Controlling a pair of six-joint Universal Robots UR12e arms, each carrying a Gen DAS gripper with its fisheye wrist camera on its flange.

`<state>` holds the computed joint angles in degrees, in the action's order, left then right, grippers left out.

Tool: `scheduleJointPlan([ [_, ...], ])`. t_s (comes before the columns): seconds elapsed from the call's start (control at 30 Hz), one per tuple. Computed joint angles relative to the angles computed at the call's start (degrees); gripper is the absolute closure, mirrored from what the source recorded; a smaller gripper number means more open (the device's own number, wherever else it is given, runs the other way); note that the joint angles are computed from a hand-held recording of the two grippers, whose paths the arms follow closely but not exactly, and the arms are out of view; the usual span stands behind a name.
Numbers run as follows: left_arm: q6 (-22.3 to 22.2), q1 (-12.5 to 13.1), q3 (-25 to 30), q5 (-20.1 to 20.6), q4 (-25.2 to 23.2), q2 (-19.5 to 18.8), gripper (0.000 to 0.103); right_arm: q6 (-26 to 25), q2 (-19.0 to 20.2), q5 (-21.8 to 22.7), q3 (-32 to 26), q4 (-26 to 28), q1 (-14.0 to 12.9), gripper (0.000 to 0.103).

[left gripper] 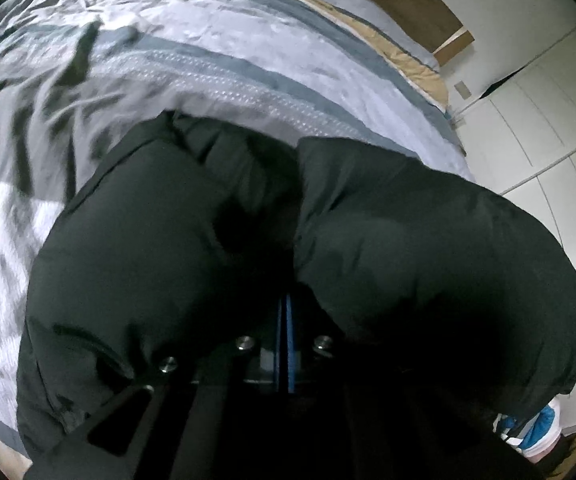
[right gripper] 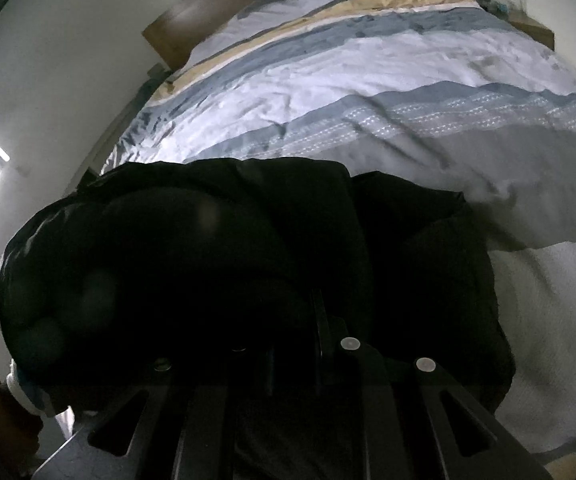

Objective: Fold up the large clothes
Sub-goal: 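Carry the lifted hem over the jacket body toward the collar with both tools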

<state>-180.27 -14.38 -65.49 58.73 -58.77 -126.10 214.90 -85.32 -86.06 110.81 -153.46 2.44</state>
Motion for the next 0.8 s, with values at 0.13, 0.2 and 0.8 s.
scheduleJointPlan([
  [0.13, 0.7, 0.3, -1.4, 0.3, 1.0, 1.4, 0.102, -0.8, 0.1, -1.6, -0.4, 1.3, 0.8, 0.089],
  [0.2, 1.3, 0.4, -1.7, 1.1, 0.9, 2.1, 0.102, -0.9, 0.1, -2.4, -0.5, 1.7, 1.0, 0.089],
  [0.8, -4.0, 0.2, 3.7, -4.3, 5.0, 1.5, 0.1, -2.1, 0.2, -4.6, -1.7, 4.5, 1.9, 0.088],
])
